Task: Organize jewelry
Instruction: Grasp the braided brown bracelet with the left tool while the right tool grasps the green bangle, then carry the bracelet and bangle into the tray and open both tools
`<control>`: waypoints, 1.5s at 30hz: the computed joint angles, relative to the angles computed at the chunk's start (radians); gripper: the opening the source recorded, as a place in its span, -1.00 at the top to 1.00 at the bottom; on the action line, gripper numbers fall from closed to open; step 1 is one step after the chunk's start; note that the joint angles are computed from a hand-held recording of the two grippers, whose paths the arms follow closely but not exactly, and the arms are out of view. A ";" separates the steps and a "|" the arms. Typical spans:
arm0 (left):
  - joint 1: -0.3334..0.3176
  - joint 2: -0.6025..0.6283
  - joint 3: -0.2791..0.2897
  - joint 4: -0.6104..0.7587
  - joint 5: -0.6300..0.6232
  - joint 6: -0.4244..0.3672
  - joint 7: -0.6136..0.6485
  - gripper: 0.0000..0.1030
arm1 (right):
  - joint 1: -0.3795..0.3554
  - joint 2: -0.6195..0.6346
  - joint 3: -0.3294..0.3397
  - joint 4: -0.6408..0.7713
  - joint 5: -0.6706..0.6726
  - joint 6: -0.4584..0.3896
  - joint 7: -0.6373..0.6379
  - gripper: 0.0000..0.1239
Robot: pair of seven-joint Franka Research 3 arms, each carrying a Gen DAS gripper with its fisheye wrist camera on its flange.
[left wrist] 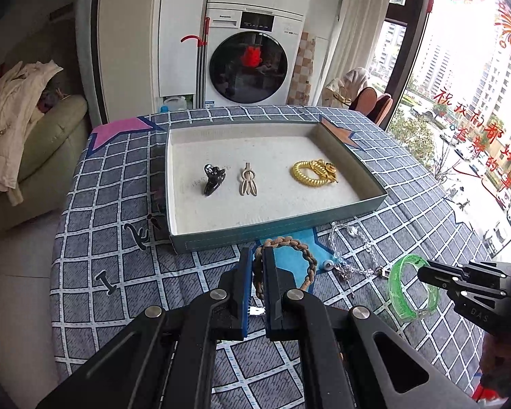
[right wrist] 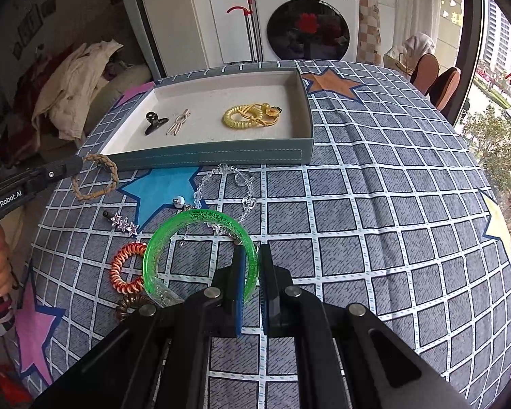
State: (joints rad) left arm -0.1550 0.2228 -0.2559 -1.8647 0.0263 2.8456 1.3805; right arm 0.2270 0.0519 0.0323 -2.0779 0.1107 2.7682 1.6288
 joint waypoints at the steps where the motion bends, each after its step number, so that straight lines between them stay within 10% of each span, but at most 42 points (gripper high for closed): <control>1: 0.000 -0.001 0.000 0.000 0.001 0.002 -0.001 0.51 | -0.001 0.001 0.000 0.003 0.005 0.000 -0.004 0.87; 22: -0.026 0.199 0.046 0.313 0.121 -0.107 -0.103 0.51 | -0.011 0.249 -0.021 0.418 0.079 -0.107 -0.054 0.87; 45: -0.141 0.658 0.141 0.982 0.215 -0.521 -0.120 0.51 | 0.012 0.733 -0.079 1.090 -0.035 -0.395 0.102 0.87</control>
